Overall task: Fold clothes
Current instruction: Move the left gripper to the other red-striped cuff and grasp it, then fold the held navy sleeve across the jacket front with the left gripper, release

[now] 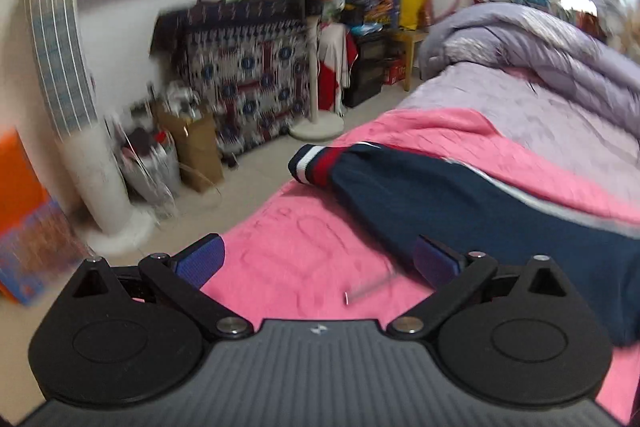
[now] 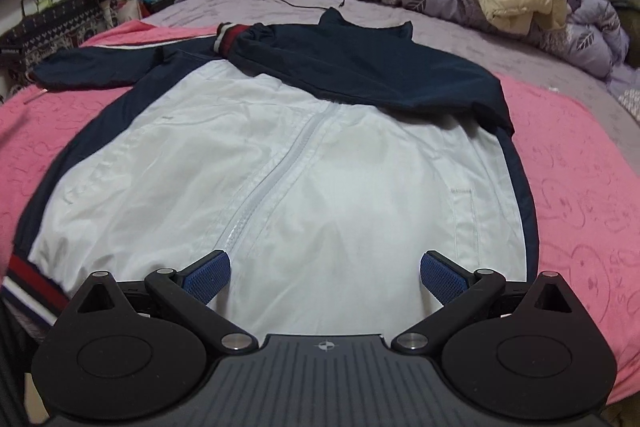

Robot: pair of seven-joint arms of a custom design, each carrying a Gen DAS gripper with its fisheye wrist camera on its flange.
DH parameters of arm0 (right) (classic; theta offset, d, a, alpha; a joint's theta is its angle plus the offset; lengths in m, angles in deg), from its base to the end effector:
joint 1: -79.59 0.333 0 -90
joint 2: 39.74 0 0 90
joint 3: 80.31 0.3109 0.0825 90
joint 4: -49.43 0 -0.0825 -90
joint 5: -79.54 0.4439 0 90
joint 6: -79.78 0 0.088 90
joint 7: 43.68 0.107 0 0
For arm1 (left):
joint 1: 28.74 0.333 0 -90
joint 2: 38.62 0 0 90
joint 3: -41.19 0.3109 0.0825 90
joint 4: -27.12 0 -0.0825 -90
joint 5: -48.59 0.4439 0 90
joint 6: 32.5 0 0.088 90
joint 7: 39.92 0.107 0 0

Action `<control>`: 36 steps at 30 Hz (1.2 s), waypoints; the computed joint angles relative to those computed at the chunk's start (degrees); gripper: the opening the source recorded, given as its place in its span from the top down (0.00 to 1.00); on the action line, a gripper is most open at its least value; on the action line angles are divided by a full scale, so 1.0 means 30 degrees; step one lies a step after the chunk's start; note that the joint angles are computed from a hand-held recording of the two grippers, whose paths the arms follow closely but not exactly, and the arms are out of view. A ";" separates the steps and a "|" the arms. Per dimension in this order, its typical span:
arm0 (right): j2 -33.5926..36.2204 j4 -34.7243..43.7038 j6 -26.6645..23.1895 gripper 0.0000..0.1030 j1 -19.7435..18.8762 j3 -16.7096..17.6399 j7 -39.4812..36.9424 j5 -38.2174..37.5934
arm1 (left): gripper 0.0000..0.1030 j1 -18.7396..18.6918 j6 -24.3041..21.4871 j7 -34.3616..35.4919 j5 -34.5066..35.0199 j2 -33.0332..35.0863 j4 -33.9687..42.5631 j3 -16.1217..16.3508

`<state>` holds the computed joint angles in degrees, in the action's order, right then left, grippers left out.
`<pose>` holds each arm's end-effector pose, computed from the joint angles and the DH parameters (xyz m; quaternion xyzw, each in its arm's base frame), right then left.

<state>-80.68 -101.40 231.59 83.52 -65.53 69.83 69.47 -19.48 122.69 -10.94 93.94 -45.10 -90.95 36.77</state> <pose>0.4191 0.1511 0.5165 -0.6703 0.6423 -0.2780 0.2465 0.6238 0.0264 0.5377 -0.7810 0.4392 -0.2440 0.3709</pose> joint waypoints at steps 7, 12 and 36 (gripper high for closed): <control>0.2325 0.1509 0.0517 0.00 -0.0614 0.0299 0.0681 -0.0723 | 0.14 0.0031 0.1655 0.1829 -0.6158 0.4471 0.3537 0.1102; 0.3092 0.1694 0.1155 0.00 -0.0348 0.0030 0.0851 -0.1080 | 0.72 -0.0792 0.2205 -0.0633 -0.4420 0.5231 0.4191 0.1845; -0.1287 -0.2609 0.4493 0.00 -0.0294 -0.1954 -0.1144 0.3302 | 0.67 -0.7864 -0.3387 1.2616 -0.3634 1.4322 1.6671 -0.7182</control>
